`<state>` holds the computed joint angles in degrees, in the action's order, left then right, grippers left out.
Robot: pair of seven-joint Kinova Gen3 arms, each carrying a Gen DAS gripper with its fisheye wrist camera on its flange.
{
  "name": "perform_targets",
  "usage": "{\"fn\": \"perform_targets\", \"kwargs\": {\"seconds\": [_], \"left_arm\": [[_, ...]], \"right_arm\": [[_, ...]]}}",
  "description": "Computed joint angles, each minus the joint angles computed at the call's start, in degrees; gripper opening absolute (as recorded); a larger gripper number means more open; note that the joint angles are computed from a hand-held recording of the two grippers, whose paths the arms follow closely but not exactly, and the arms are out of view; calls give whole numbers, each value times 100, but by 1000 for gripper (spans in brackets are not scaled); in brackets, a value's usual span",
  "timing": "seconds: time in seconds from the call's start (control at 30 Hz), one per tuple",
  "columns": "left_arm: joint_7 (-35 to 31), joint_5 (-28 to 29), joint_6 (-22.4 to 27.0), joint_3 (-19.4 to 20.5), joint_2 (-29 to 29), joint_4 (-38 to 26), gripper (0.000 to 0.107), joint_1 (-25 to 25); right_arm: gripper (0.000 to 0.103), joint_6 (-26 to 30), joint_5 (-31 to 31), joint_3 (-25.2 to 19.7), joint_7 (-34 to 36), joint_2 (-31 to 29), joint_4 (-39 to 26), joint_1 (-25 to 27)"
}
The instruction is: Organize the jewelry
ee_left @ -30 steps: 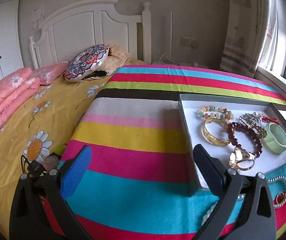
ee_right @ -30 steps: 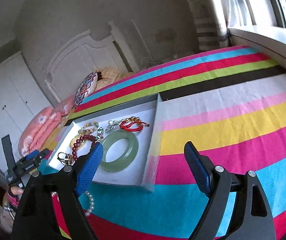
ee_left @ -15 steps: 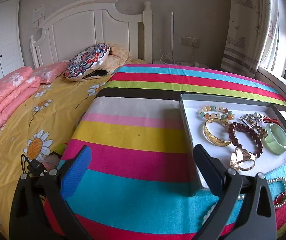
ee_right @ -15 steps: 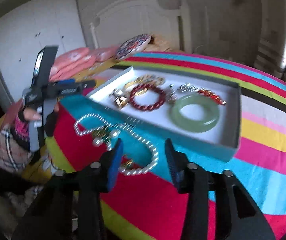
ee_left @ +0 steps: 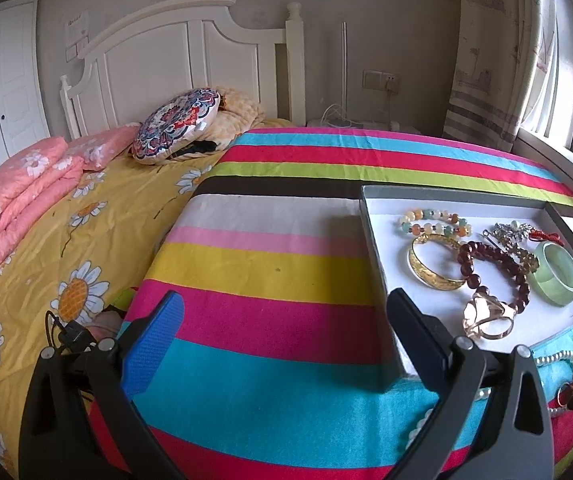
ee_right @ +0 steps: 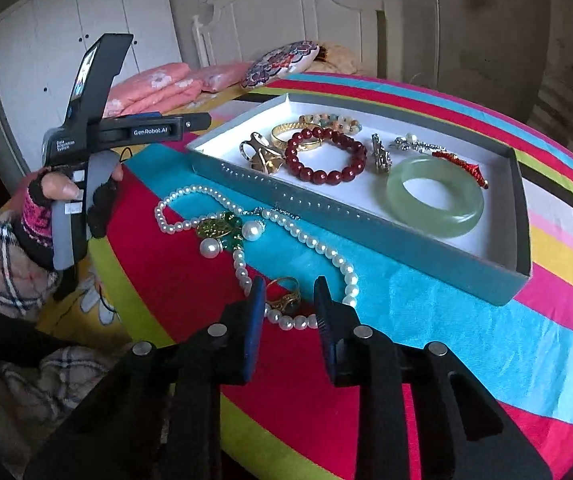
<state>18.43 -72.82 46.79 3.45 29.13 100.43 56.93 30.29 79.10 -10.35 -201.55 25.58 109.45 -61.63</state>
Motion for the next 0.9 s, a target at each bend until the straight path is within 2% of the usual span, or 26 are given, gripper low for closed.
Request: {"fn": "perform_targets", "kwargs": {"seconds": [0.17,0.23,0.3,0.4,0.5,0.6,0.7,0.8,0.9], "left_arm": [[23,-11,15,7,-2,2,100,7],[12,-6,26,13,0,-16,100,12],[-16,16,24,17,-8,-13,100,0],[1,8,22,10,-7,-13,100,7],[-19,19,19,13,-9,-19,100,6],[-117,88,35,23,-6,-63,100,-15],[-127,107,38,0,5,-79,100,-5],[-217,175,17,-3,23,-118,100,-31],[-224,183,-36,-42,19,-96,100,-30]], "right_arm": [[25,58,-109,27,163,75,-72,-55],[17,283,-167,56,246,125,-131,-187],[13,277,13,91,8,108,-78,-223],[13,530,497,83,-619,85,51,-310],[13,920,906,-45,-1190,5,222,-323],[13,1418,989,-188,-1519,-114,389,-301],[13,1878,892,-330,-1705,-230,556,-219],[13,2512,481,-375,-1538,-323,668,-233],[13,2704,233,-450,-1778,-534,867,-32]]}}
